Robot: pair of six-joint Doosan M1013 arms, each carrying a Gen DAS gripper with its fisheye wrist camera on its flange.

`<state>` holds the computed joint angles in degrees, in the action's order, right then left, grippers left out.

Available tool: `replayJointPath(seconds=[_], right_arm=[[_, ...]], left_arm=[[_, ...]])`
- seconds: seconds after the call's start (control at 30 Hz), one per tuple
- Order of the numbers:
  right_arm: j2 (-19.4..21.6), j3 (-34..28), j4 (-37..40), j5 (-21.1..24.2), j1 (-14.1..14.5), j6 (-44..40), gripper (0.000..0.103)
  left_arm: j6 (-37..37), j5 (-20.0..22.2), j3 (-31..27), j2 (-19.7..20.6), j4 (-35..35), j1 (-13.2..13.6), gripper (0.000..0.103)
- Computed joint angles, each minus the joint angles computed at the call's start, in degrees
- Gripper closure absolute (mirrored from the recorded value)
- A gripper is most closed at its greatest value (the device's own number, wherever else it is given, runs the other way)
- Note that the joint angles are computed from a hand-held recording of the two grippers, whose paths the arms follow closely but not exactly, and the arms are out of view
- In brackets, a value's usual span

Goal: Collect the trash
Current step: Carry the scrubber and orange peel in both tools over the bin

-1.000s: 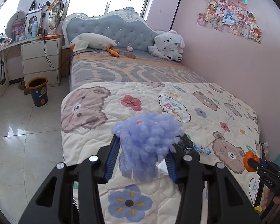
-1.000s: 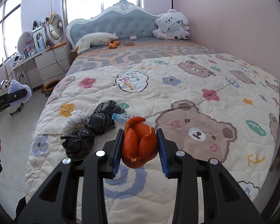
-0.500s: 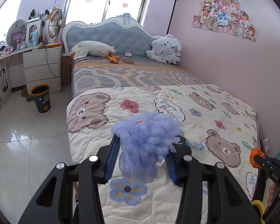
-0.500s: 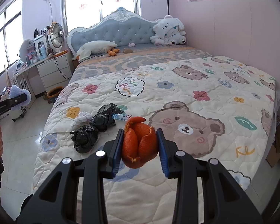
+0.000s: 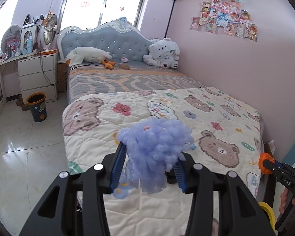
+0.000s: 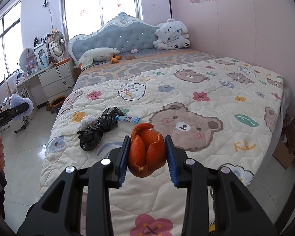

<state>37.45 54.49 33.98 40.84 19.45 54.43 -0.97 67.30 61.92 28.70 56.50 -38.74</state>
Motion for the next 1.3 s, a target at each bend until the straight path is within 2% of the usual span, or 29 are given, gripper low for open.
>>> replayJointPath(seconds=[0.27,0.47,0.77,0.97,1.3], right_arm=[[-3.3,5.1,3.5,-1.8,-1.6,-3.4,0.069],[-6.1,9.3,6.1,-3.0,-3.3,-6.1,0.069],[-10.4,16.0,8.2,-4.5,-6.5,-8.0,0.069],[-12.6,19.7,9.2,-5.2,-8.7,-8.8,0.069],[-14.4,23.1,9.7,-4.7,-11.5,-9.1,0.068]], left_arm=[[2.1,0.2,-4.4,2.6,-0.8,-2.3,0.060],[6.5,0.9,-10.1,5.9,-2.0,-4.6,0.060],[14.5,-2.3,-18.7,10.8,-4.8,-7.2,0.060],[20.1,-3.7,-24.6,14.1,-7.4,-8.3,0.060],[28.8,-2.6,-35.1,20.1,-12.4,-9.2,0.059]])
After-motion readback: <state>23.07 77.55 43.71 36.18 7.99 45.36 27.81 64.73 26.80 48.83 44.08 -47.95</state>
